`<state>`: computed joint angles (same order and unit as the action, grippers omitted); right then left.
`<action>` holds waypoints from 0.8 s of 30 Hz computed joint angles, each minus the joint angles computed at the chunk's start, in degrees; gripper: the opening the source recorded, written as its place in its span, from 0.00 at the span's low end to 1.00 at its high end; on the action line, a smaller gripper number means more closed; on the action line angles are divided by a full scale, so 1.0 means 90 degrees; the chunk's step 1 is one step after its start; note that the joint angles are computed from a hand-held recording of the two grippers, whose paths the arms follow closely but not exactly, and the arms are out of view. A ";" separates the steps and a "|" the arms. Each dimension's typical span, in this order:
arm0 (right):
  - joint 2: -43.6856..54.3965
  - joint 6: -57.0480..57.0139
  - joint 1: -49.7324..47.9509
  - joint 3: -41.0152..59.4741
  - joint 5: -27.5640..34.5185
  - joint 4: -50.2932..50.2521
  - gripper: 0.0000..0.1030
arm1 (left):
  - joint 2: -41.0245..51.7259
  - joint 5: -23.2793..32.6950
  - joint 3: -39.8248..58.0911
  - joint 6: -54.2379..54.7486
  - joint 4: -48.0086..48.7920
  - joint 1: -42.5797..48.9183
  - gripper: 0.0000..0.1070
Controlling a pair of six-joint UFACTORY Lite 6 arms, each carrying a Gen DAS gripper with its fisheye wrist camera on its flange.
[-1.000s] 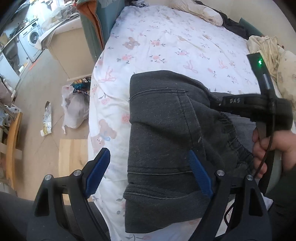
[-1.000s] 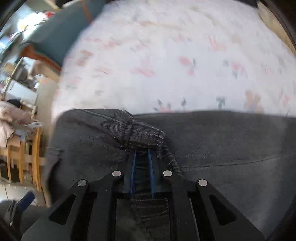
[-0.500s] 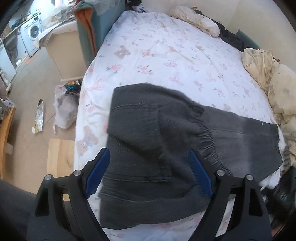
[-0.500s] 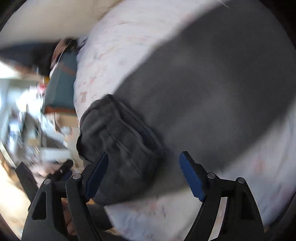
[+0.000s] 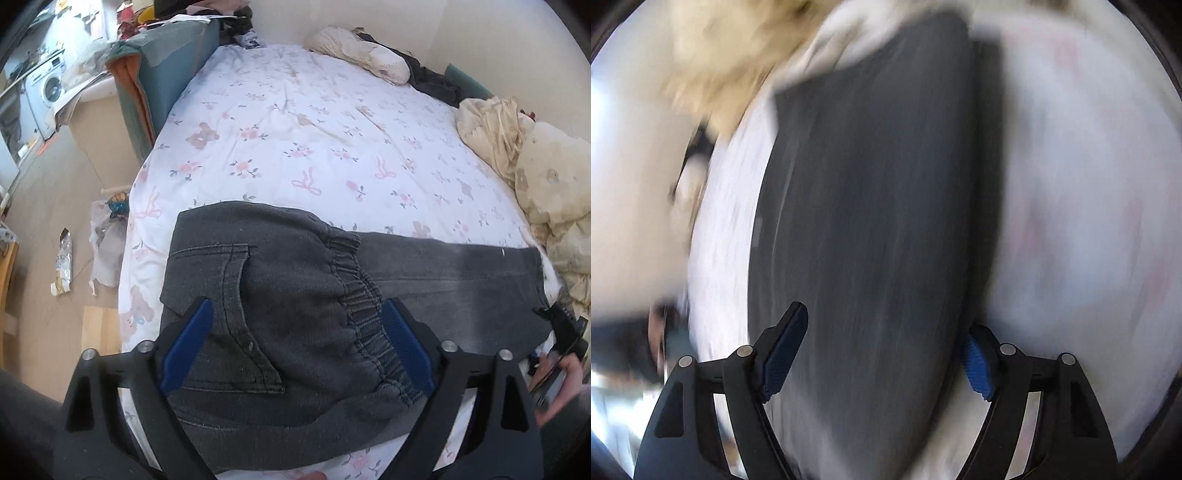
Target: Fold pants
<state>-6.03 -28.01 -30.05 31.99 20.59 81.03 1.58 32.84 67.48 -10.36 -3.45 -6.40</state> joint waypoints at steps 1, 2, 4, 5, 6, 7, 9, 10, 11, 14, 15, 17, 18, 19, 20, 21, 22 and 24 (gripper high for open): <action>0.0366 0.0155 -0.0308 0.0438 0.0011 -0.0239 0.78 | 0.0034 -0.0052 0.0005 -0.0077 0.0108 0.0009 0.90; 0.0580 0.0521 -0.0461 0.0779 -0.0001 -0.0745 0.78 | 0.0030 -0.0074 -0.0011 -0.0153 0.0215 0.0016 0.91; 0.1028 0.1180 -0.0753 0.1532 -0.0075 -0.1843 0.78 | 0.0004 -0.0168 -0.0054 -0.0256 0.0347 0.0045 0.91; 0.1140 0.1423 -0.0778 0.1714 -0.0090 -0.2105 0.76 | -0.0010 -0.0208 -0.0076 -0.0302 0.0433 0.0057 0.91; 0.1270 0.1416 -0.0892 0.1869 -0.0029 -0.2100 0.71 | -0.0022 -0.0254 -0.0105 -0.0450 0.0622 0.0049 0.91; 0.1373 0.1143 -0.1028 0.1925 0.0018 -0.1884 0.67 | -0.0027 -0.0297 -0.0124 -0.0572 0.0788 0.0056 0.91; 0.1420 0.1056 -0.1235 0.1982 0.0019 -0.2015 0.23 | 0.0034 -0.0295 -0.0092 -0.0683 0.0966 0.0115 0.91; 0.1355 0.1060 -0.1218 0.1948 -0.0054 -0.2123 0.12 | 0.0094 -0.0263 -0.0045 -0.0736 0.1016 0.0166 0.91; 0.1257 0.0868 -0.1192 0.1888 -0.0096 -0.1998 0.09 | 0.0115 -0.0266 -0.0041 -0.0714 0.0995 0.0226 0.91; 0.0634 0.0326 -0.0891 0.1687 -0.0305 -0.1708 0.06 | 0.0197 -0.0169 0.0033 -0.0583 0.0787 0.0394 0.91; 0.0388 0.0238 -0.0663 0.1673 -0.0355 -0.1740 0.05 | 0.0252 -0.0106 0.0081 -0.0439 0.0599 0.0475 0.91; 0.0108 0.0014 -0.0291 0.1793 -0.0356 -0.1763 0.05 | 0.0326 0.0003 0.0137 -0.0283 0.0365 0.0589 0.91; 0.0040 0.0014 -0.0027 0.1925 -0.0393 -0.1850 0.05 | 0.0352 0.0049 0.0152 -0.0253 0.0294 0.0634 0.91; -0.0116 0.0020 0.0231 0.1988 -0.0356 -0.1968 0.05 | 0.0352 0.0104 0.0143 -0.0202 0.0214 0.0698 0.91; -0.0280 0.0273 0.0579 0.2080 -0.0323 -0.2353 0.05 | 0.0354 0.0148 0.0129 -0.0155 0.0161 0.0752 0.91; -0.0423 0.0589 0.0978 0.2200 -0.0274 -0.2786 0.05 | 0.0336 0.0172 0.0092 -0.0113 0.0122 0.0786 0.91; -0.0526 0.0866 0.1339 0.2313 -0.0224 -0.3131 0.05 | 0.0335 0.0213 0.0055 -0.0053 0.0043 0.0833 0.91; -0.0661 0.1520 0.2158 0.2615 -0.0219 -0.3728 0.05 | 0.0331 0.0310 -0.0033 0.0147 -0.0216 0.0942 0.91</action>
